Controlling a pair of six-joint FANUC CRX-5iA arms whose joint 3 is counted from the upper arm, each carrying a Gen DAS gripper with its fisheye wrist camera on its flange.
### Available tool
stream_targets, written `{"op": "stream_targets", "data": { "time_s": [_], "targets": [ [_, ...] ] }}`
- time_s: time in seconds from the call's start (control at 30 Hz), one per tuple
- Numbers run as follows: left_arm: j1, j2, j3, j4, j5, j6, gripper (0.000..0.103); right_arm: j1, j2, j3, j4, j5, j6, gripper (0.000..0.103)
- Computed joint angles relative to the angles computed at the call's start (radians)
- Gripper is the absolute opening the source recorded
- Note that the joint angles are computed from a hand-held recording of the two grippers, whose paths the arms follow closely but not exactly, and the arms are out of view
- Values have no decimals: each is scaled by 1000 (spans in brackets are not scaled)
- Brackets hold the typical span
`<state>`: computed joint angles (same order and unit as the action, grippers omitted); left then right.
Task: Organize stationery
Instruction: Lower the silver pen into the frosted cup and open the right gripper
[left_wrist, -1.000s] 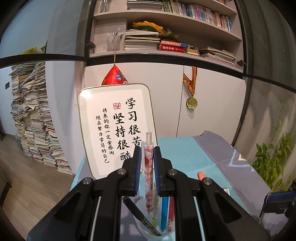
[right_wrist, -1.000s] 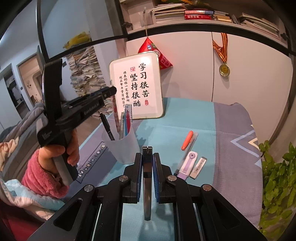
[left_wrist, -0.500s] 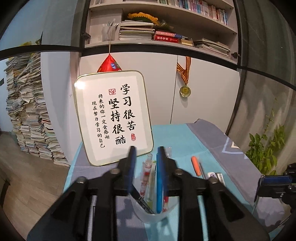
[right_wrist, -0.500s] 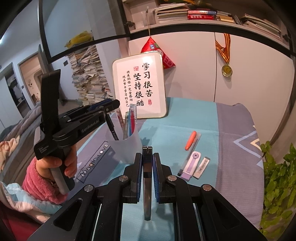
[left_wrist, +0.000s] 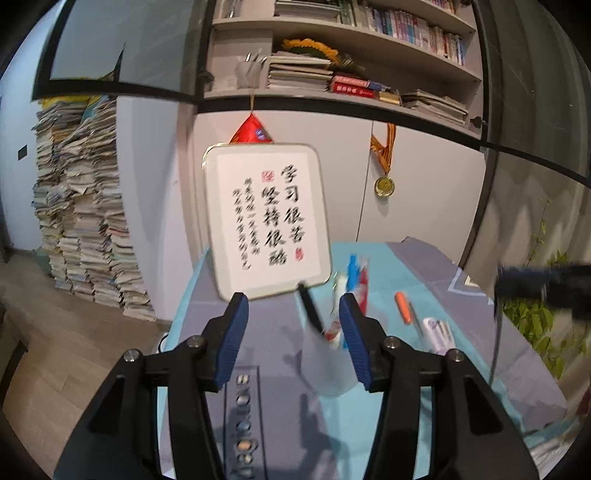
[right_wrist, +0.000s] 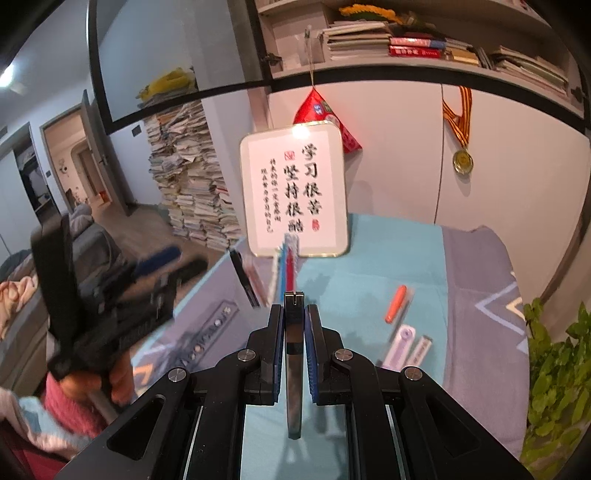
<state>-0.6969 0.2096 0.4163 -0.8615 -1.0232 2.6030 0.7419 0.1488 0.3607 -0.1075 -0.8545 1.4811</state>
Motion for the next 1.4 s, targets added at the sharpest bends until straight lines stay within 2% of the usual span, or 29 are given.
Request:
{"op": "stream_targets", "data": {
  "time_s": [0.2,0.3,0.4,0.53,0.73,1.1,1.4],
  "targets": [
    [3,-30,-55,16,-8,11,50,35,35,44,44,62,-43,11],
    [13,-42,-79,39,3,13,50,56,51,44,116,121,-111,11],
    [16,-46,-93,53,9,7,50,52,76,85,95,124,-129,11],
    [13,-46,-103,62,15,-10,50,72,92,60,208,217,-236,11],
    [16,-42,-110,84,26,-39,50,79,140,81,260,247,-282,11],
    [47,-22,-104,138,36,-70,50,70,197,109,251,218,-271,11],
    [61,-12,-98,158,36,-78,50,62,233,151,202,135,-214,11]
  ]
}}
